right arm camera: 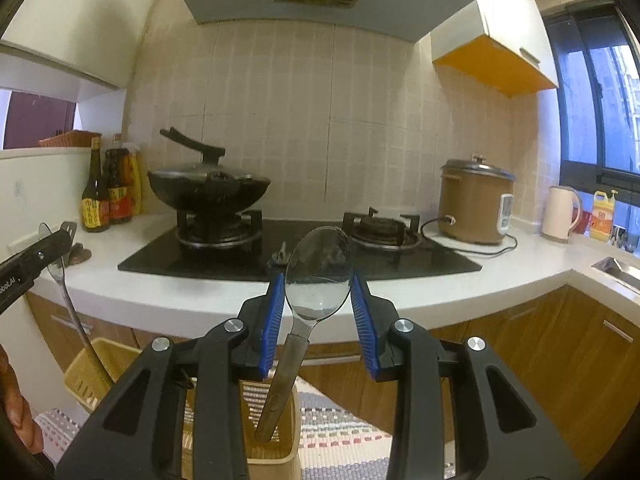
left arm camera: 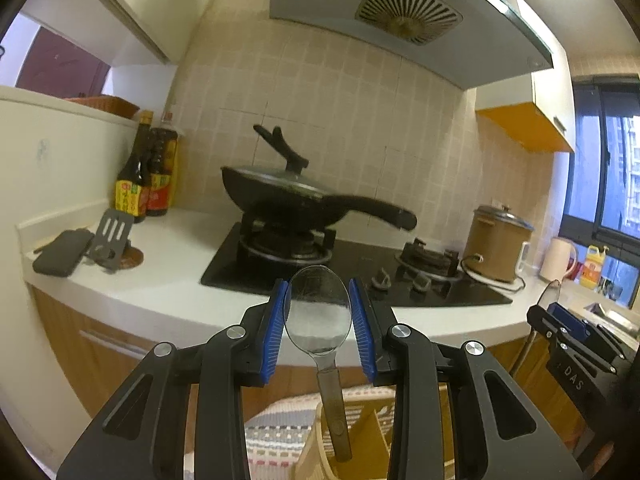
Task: Organize utensils
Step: 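Open both tools to drop the clear spoons into the basket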
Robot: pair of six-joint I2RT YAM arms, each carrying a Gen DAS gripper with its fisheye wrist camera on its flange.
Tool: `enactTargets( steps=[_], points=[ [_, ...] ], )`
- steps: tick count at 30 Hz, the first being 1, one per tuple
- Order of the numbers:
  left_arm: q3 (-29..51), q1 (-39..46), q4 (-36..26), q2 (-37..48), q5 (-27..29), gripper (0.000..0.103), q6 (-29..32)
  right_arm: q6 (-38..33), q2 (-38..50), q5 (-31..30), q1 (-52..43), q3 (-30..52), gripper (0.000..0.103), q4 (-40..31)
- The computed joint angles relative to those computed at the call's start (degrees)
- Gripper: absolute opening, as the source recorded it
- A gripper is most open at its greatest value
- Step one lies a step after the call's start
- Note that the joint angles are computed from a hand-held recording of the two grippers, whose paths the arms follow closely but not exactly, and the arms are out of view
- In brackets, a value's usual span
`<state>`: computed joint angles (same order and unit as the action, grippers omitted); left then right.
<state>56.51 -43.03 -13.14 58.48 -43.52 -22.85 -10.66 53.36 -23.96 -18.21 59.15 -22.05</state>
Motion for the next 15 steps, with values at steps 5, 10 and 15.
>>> enactTargets(
  steps=[5, 10, 15],
  points=[
    [-0.7, -0.2, -3.1, -0.6, 2.7, 0.032, -1.6, -2.2, -0.5, -2.7, -1.1, -0.1, 0.032, -4.4],
    [-0.1, -2.4, -9.0, -3.3, 1.7, 0.045, -3.9, -3.5, -1.1, -11.3, -8.1, 2.4, 0.053, -11.6],
    [1.7, -6.7, -18.3, -8.4, -0.2, 0.045, -8.8, -9.0, -2.3, -21.6, -19.1, 6.5, 0.053, -22.4]
  ],
)
